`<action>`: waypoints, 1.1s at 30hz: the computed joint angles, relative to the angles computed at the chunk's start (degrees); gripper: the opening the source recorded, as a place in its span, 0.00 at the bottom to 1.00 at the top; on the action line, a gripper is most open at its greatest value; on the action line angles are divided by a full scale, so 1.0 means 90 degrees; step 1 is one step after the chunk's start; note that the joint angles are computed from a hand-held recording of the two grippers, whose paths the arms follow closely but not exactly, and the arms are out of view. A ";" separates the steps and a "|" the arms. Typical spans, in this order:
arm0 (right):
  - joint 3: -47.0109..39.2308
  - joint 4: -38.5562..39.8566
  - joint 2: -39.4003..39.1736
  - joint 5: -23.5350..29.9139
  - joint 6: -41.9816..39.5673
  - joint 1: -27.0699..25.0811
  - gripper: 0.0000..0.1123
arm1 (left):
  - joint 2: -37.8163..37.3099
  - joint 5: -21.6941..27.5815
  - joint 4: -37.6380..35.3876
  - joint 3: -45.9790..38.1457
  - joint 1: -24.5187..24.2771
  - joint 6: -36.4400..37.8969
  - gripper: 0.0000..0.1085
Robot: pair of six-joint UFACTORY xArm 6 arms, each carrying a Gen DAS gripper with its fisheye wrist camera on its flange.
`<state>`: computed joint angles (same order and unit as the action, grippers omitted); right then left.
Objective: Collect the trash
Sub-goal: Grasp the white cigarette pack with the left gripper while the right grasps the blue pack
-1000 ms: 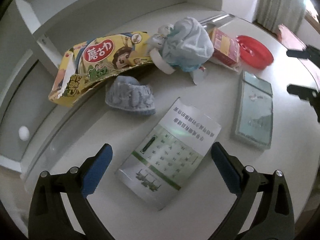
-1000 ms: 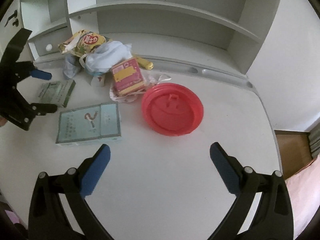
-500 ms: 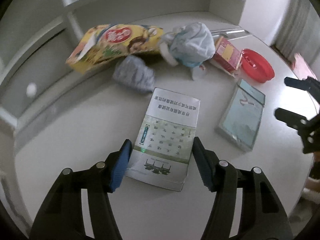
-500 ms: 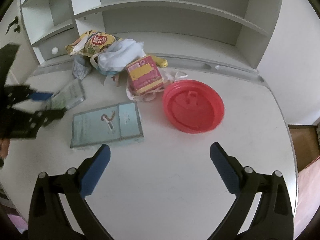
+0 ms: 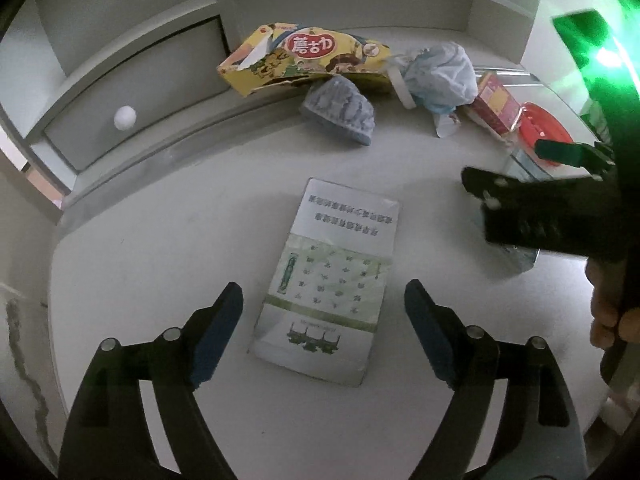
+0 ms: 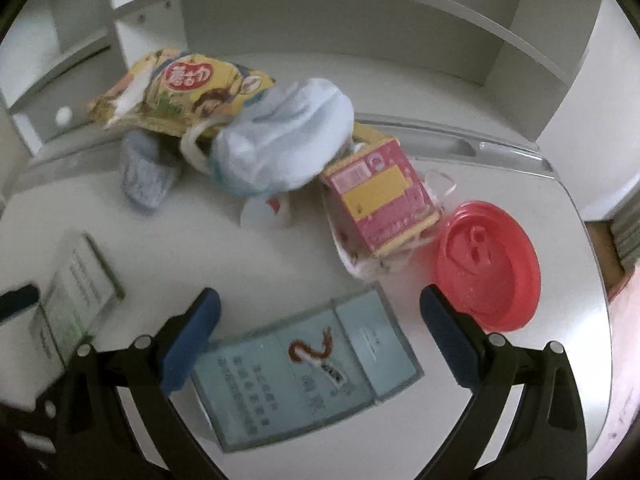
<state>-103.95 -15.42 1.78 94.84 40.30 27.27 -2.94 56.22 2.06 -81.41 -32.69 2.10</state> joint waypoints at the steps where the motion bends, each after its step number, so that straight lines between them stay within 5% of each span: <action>1: 0.0064 -0.0018 -0.0087 0.0044 -0.0101 0.0018 0.86 | 0.0020 -0.0022 0.0006 -0.0008 -0.0008 0.0027 0.74; 5: 0.0865 0.0114 -0.0946 0.0037 -0.0503 -0.0111 0.86 | 0.0088 -0.0107 -0.0250 -0.0026 0.0088 0.0202 0.72; 8: 0.1389 -0.0075 -0.1539 0.0117 -0.0786 -0.0219 0.86 | 0.0095 -0.0275 -0.0247 0.0003 0.0086 0.0133 0.61; 13: 0.1897 0.0065 -0.2143 0.0180 -0.0800 -0.0559 0.86 | 0.0228 -0.0354 -0.0149 -0.0115 0.0001 -0.0036 0.61; 20: 0.2642 0.0807 -0.2776 -0.0440 -0.1002 -0.1176 0.86 | 0.0165 -0.0588 0.0016 0.0037 -0.0062 -0.0274 0.55; 23: 0.2803 0.0810 -0.2970 -0.0671 -0.1157 -0.1165 0.65 | 0.0011 -0.0682 0.0096 0.0231 -0.0112 -0.0397 0.54; 24: 0.2812 0.0833 -0.3007 -0.0732 -0.1246 -0.1175 0.50 | -0.0032 -0.0699 0.0103 0.0277 -0.0125 -0.0416 0.54; 33: 0.2697 0.1699 -0.3440 -0.1251 -0.1217 -0.1523 0.50 | -0.0265 -0.0773 0.0321 0.0028 -0.0613 -0.0723 0.54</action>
